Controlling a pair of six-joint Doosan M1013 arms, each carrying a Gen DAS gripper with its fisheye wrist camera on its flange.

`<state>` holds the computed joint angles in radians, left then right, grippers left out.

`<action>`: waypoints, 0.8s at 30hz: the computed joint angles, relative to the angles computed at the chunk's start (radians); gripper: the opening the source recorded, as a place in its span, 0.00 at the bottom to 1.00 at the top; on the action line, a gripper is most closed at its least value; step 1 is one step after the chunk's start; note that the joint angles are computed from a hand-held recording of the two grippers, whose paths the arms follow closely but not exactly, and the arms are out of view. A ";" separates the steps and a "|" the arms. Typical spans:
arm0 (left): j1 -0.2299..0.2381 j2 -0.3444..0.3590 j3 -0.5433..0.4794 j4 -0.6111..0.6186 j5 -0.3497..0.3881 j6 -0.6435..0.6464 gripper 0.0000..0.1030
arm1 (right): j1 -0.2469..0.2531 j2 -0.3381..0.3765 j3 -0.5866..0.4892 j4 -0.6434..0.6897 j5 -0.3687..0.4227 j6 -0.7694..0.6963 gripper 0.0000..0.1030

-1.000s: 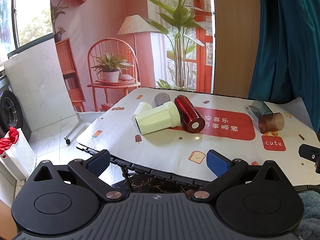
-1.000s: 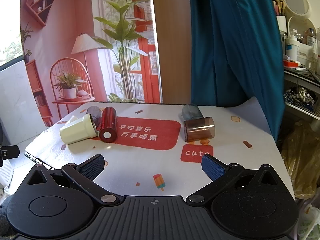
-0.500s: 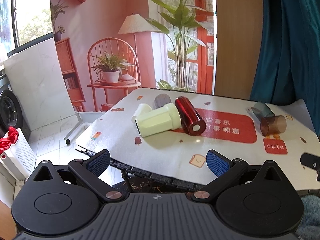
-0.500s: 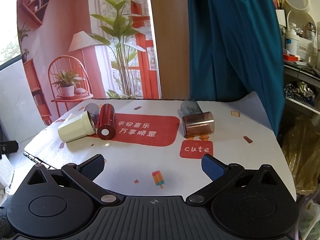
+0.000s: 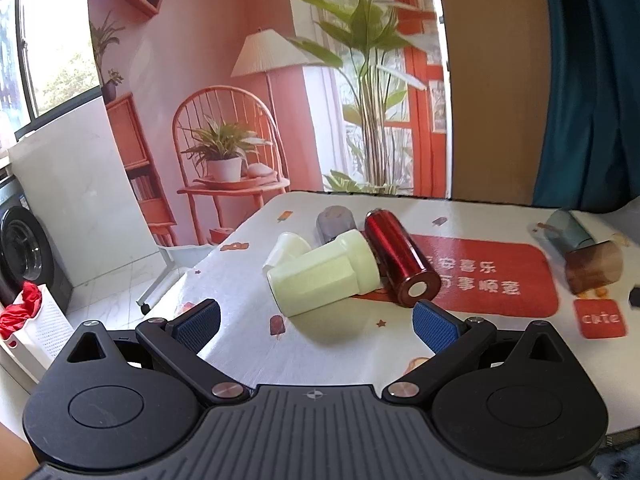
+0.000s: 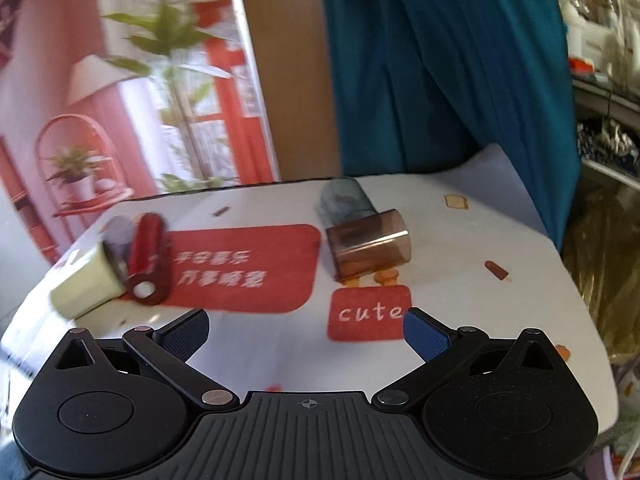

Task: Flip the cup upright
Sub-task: 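Move the right gripper to the brown translucent cup lying sideways and grasp it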

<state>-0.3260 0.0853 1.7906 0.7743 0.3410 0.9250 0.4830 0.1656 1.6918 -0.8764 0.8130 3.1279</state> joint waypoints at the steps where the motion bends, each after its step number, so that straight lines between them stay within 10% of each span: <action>1: 0.000 0.012 -0.006 0.008 0.002 -0.009 1.00 | -0.016 0.012 -0.007 0.006 -0.005 0.009 1.00; 14: 0.047 0.103 -0.056 -0.161 0.053 0.104 1.00 | -0.205 0.159 -0.101 0.126 -0.031 0.315 0.84; 24: 0.062 0.145 -0.085 -0.324 0.096 0.233 1.00 | -0.236 0.234 -0.183 0.251 0.035 0.313 0.80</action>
